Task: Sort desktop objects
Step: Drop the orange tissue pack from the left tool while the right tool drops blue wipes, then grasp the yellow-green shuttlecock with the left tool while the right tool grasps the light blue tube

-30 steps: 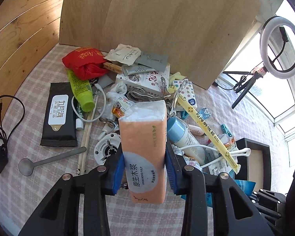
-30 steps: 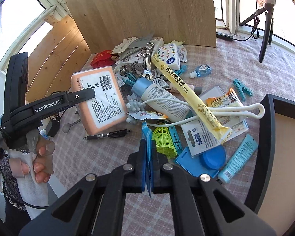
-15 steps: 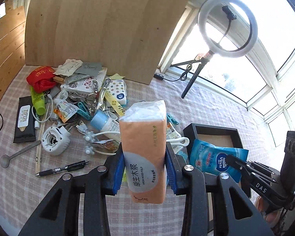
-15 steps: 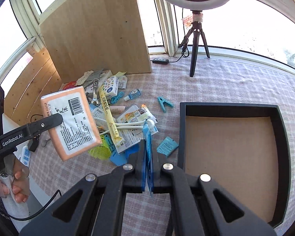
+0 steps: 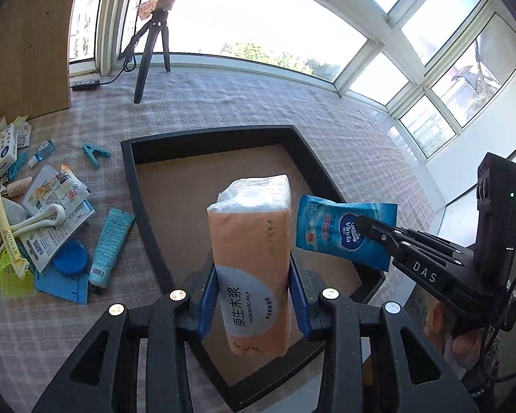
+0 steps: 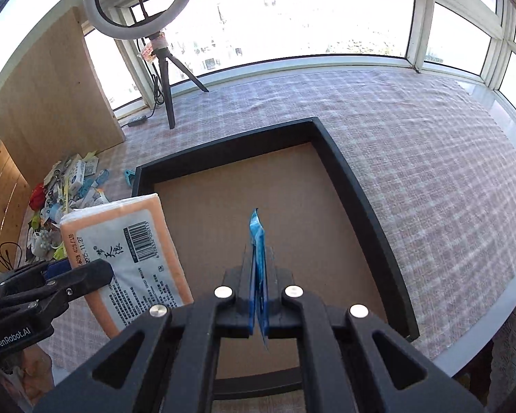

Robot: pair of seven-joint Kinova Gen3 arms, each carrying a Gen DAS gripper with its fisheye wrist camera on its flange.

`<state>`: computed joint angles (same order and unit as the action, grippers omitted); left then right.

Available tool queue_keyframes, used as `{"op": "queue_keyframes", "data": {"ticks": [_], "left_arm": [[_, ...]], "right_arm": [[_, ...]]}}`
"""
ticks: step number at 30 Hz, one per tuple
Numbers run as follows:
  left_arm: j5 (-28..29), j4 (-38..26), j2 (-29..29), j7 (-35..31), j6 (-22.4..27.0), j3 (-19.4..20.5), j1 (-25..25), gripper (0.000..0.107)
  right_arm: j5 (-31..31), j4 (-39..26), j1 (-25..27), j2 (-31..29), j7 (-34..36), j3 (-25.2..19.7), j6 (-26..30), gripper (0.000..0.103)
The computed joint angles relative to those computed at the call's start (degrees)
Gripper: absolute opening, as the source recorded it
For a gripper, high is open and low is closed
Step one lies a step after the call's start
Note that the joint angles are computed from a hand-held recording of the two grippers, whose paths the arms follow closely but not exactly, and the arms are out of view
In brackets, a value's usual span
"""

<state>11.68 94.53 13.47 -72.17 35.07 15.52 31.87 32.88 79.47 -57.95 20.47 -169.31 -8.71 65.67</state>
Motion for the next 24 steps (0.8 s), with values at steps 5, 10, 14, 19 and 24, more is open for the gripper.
{"op": "queue_keyframes", "data": {"ticks": [5, 10, 14, 19, 24], "left_arm": [[-2.6, -4.5, 3.7, 1.4, 2.4, 0.3, 3.4, 0.036], [-5.6, -7.7, 5.9, 3.5, 5.4, -1.1, 6.6, 0.060], [-9.1, -6.7, 4.6, 6.3, 4.5, -2.6, 7.7, 0.064], [-12.5, -2.3, 0.9, 10.2, 3.7, -4.4, 6.3, 0.064], [-16.0, 4.8, -5.3, 14.8, 3.3, -5.8, 2.0, 0.064]], "right_arm": [[-0.3, 2.4, 0.7, -2.0, -1.8, -0.4, 1.5, 0.003], [-1.0, 3.0, 1.9, -1.8, -1.6, -0.8, 2.6, 0.017], [2.0, 3.6, 0.7, -2.5, -4.0, -0.7, 3.3, 0.049], [1.4, 0.5, 2.1, -1.1, 1.6, -1.9, -0.6, 0.049], [-4.0, -7.6, 2.2, 4.7, 10.8, -2.2, -4.9, 0.049]]}}
